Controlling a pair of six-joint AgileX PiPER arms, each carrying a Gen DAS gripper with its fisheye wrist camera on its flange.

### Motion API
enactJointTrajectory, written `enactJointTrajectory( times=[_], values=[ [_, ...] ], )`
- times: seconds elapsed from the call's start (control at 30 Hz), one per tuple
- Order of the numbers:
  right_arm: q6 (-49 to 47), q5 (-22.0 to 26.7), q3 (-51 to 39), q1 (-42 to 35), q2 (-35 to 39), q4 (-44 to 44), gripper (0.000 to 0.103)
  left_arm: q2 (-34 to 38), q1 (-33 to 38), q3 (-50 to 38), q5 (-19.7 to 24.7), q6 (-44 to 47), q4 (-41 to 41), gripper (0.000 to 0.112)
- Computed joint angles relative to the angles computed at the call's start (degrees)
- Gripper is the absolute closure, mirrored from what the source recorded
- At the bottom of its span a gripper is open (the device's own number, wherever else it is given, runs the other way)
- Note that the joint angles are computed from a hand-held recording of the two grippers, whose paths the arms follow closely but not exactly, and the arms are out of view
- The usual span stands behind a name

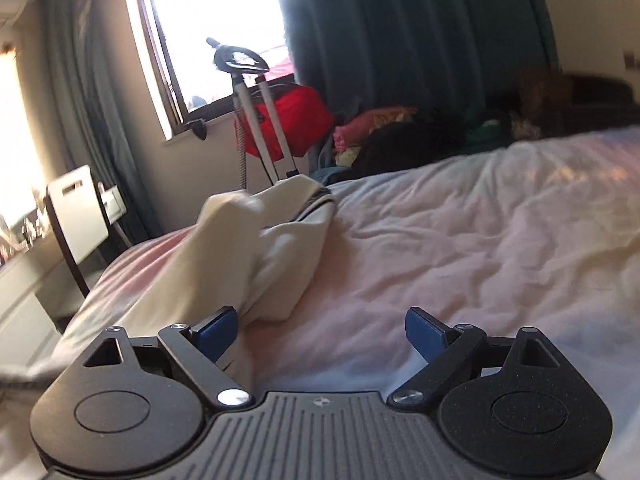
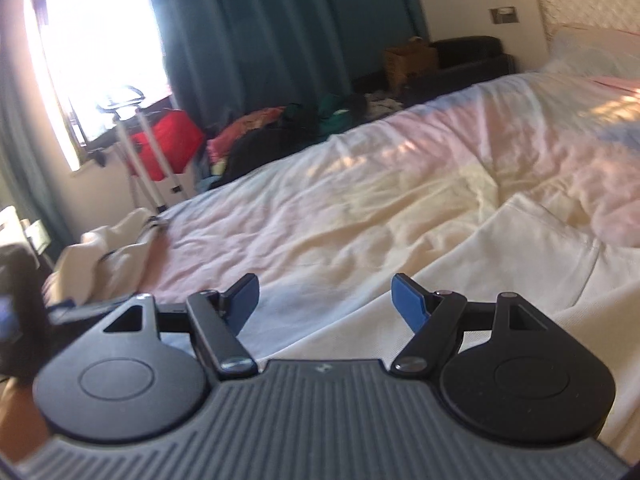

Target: Fold clothes

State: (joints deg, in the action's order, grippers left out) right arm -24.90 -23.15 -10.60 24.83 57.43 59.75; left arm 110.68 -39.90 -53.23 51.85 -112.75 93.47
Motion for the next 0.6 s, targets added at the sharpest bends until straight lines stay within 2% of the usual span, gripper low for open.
enactJointTrajectory(
  times=[0.07, 0.2, 0.3, 0.33, 0.37, 0.4, 0.47, 0.53, 0.6],
  values=[
    [11.46, 1.34, -0.7, -4.34, 4.11, -11.34, 0.028, 7.9, 2.8, -11.46, 0.3, 7.9, -3.77, 0.02],
    [34.1, -4.91, -0.37, -8.84, 13.41, -33.11, 0.028, 19.43, 8.09, -30.58, 3.08, 20.12, -10.07, 0.02],
    [40.69, -7.95, -1.29, -10.8, 19.01, -40.29, 0.028, 26.9, 10.95, -42.57, 5.48, 28.89, -12.13, 0.021],
    [42.42, -8.1, -1.79, -11.57, 20.48, -42.25, 0.028, 28.65, 11.89, -45.54, 5.44, 31.51, -12.77, 0.026],
    [44.26, -8.21, -2.18, -12.4, 21.6, -44.23, 0.028, 29.5, 12.99, -47.19, 4.5, 33.67, -13.74, 0.044],
    [46.04, -8.38, -2.47, -13.17, 22.54, -46.09, 0.028, 30.3, 14.1, -48.8, 3.52, 35.91, -14.84, 0.054],
    [47.23, -9.17, -2.83, -13.68, 23.93, -47.09, 0.028, 31.63, 15.8, -52.72, 3.32, 42.39, -19.45, 0.097],
    [47.85, -9.22, -3.06, -14.03, 24.31, -47.67, 0.028, 31.45, 16.79, -53.78, 2.8, 45.33, -21.39, 0.106],
    [48.63, -9.5, -2.87, -14.29, 24.07, -48.32, 0.028, 28.64, 16.4, -50.4, 1.44, 43.02, -19.24, 0.108]
  ],
)
